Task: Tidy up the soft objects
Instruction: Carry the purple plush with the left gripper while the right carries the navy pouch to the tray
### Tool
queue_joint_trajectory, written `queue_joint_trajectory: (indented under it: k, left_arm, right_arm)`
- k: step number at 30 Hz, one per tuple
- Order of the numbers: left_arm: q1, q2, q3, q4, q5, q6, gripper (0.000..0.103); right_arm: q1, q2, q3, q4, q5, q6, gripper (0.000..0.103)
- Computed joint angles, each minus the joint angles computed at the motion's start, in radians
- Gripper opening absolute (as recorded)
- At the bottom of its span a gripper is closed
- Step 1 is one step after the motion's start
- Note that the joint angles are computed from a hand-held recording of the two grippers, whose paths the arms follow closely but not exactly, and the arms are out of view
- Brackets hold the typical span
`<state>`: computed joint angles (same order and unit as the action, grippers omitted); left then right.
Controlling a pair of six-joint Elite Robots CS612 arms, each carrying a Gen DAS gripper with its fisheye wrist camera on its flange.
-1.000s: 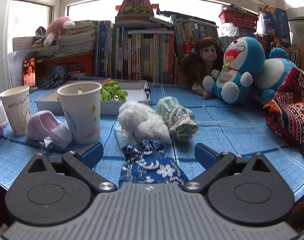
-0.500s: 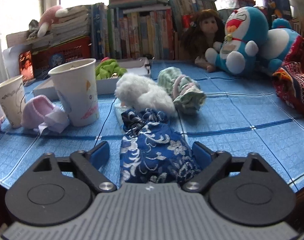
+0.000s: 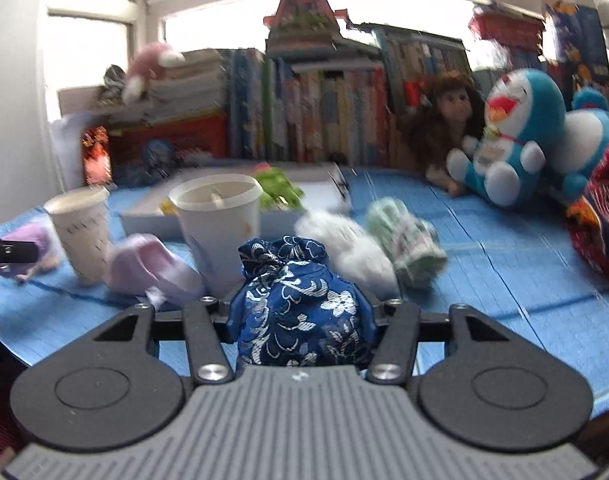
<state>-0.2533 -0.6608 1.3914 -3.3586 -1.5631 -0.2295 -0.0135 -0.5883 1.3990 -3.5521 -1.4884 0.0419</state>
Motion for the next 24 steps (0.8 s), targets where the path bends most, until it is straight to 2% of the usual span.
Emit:
queue_joint_trajectory:
  k: [6, 13, 16, 19, 24]
  left_arm:
    - [0.002, -0.015, -0.015, -0.048, -0.078, 0.013, 0.069]
    - [0.004, 0.014, -0.153, 0.028, -0.106, 0.052, 0.069]
    - [0.004, 0.042, -0.243, 0.098, -0.101, 0.043, 0.069]
    - [0.009, 0.074, -0.342, 0.206, -0.138, 0.028, 0.069]
    - [0.008, 0.146, -0.528, 0.395, -0.138, 0.041, 0.069]
  right_arm:
    - [-0.002, -0.001, -0.036, -0.022, 0.045, 0.009, 0.057]
    - [-0.01, 0.014, -0.142, 0.034, 0.06, 0.036, 0.057]
    - [-0.015, 0.027, -0.204, 0.09, 0.064, 0.055, 0.057]
    - [-0.021, 0.047, -0.276, 0.172, 0.078, 0.074, 0.057]
    - [-0.029, 0.089, -0.404, 0.337, 0.106, 0.098, 0.057]
